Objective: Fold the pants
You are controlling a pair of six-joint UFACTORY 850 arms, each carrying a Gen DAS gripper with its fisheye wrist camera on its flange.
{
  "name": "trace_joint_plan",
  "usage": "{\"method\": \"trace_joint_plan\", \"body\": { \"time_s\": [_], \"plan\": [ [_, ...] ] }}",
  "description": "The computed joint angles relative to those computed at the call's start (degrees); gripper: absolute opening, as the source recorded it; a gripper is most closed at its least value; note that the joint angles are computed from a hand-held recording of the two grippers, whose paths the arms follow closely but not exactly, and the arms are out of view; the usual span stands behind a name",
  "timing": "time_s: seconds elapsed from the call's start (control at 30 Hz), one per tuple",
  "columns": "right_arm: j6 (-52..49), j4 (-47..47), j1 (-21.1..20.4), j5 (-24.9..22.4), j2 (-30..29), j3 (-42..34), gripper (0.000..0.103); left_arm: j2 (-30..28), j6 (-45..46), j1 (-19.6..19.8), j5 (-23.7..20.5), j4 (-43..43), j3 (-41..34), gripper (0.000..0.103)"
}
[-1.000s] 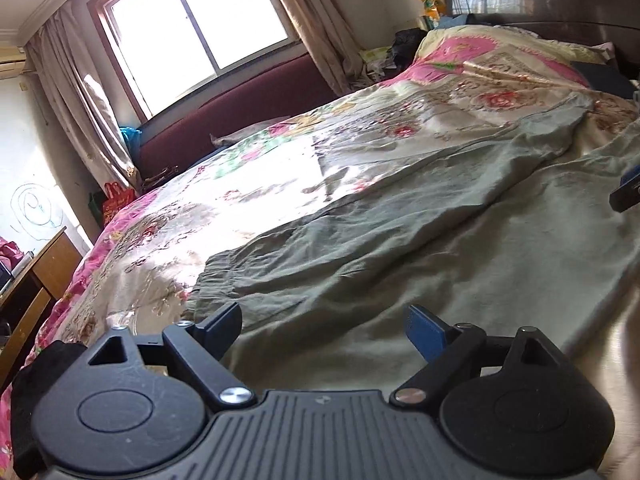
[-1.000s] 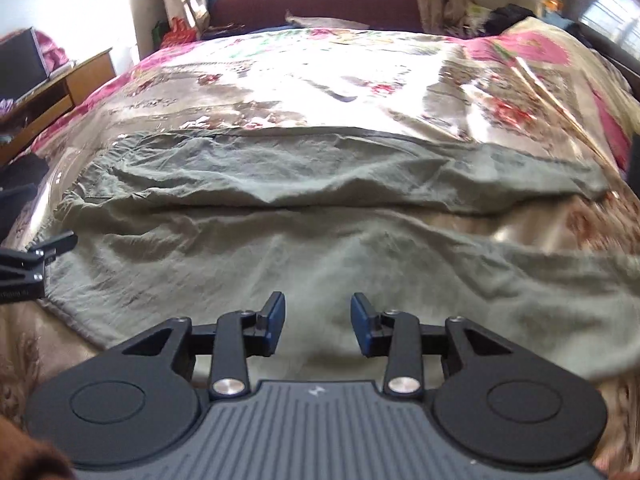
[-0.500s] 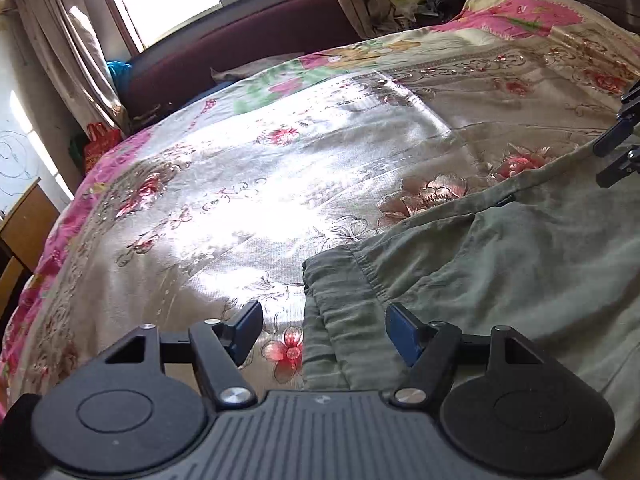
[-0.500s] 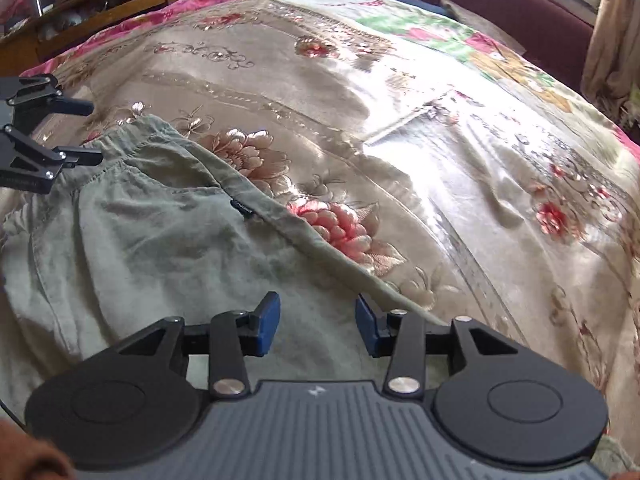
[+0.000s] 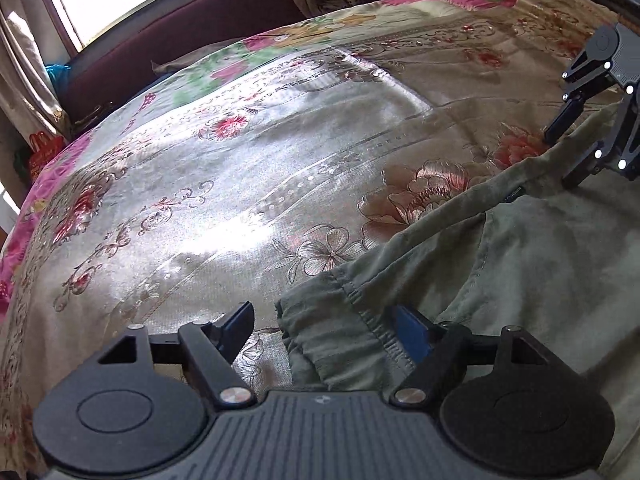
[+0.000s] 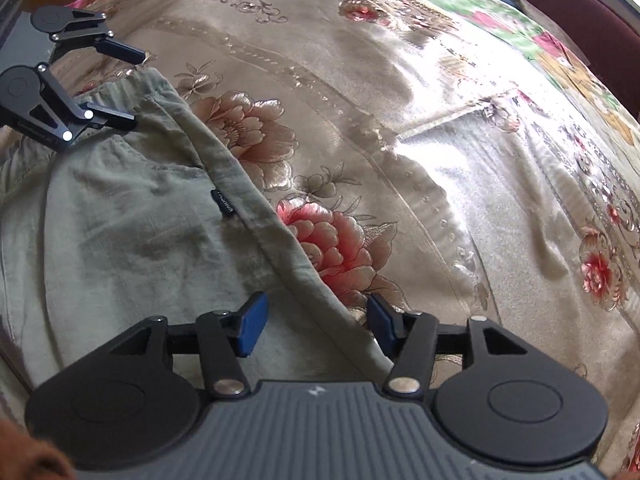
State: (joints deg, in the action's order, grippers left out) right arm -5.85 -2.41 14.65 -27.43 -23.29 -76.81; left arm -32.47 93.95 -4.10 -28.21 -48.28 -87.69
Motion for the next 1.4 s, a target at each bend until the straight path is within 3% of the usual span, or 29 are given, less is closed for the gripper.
{"method": "trace_joint_plan", "body": {
  "time_s": [0.1,0.2,0.27,0.33,0.43,0.57,0.63,0.8,0.93,1.1,1.17,1.23,1.4],
  "plan": [
    [-1.0,1.8,0.0,-0.5,-0.1,0.0,0.055,-1.2,-2.2,-0.2,-0.9,2.0,-1.7,0.092],
    [-0.7,2.0,0.3,-0.5,0.1,0.3,0.039,-2.7,-7.1,-0.2,-2.5,5.2,-4.2,0.088],
    [-0.1,2.4,0.5,-0.9,0.2,0.2,0.018,-3.1,-8.0,0.0,-4.7,6.1,-5.0,0.063],
    [3.7,-0.1,0.9,-1.3,0.1,-0.1,0.003,-3.8,-11.1,-0.1,-6.8,8.3,-6.4,0.053],
    [10.2,-5.6,1.9,-1.0,1.0,0.5,0.002,-4.4,-13.5,-0.4,-8.6,9.6,-7.8,0.037],
    [18.1,-13.1,3.5,0.4,4.5,2.0,0.001,-2.0,-10.8,-0.6,-5.2,6.4,-5.4,0.034],
    [21.3,-15.7,4.4,0.8,7.2,3.0,0.001,0.4,-6.3,0.4,-4.5,0.6,-3.2,0.033],
    [30.4,-20.7,11.1,1.5,19.4,9.6,0.001,11.8,10.1,5.8,-6.9,-16.5,7.5,0.032],
    [33.3,-15.5,18.4,-0.1,26.5,16.8,0.001,22.8,12.1,11.9,-10.9,-15.4,18.9,0.031],
    [29.4,1.0,24.3,3.3,24.4,24.1,0.002,28.7,2.5,16.1,-8.7,-4.1,29.6,0.030],
    [31.9,-3.1,26.3,3.7,22.5,25.0,0.002,29.3,1.9,16.5,-6.5,-1.8,32.7,0.029],
    [32.9,-4.6,26.8,4.4,22.1,25.1,0.002,30.5,6.2,17.1,-5.1,-4.8,35.7,0.027],
    [34.2,-9.5,26.8,5.2,22.6,25.2,0.002,31.8,12.6,18.8,-6.3,-12.1,37.3,0.027]
  ]
}}
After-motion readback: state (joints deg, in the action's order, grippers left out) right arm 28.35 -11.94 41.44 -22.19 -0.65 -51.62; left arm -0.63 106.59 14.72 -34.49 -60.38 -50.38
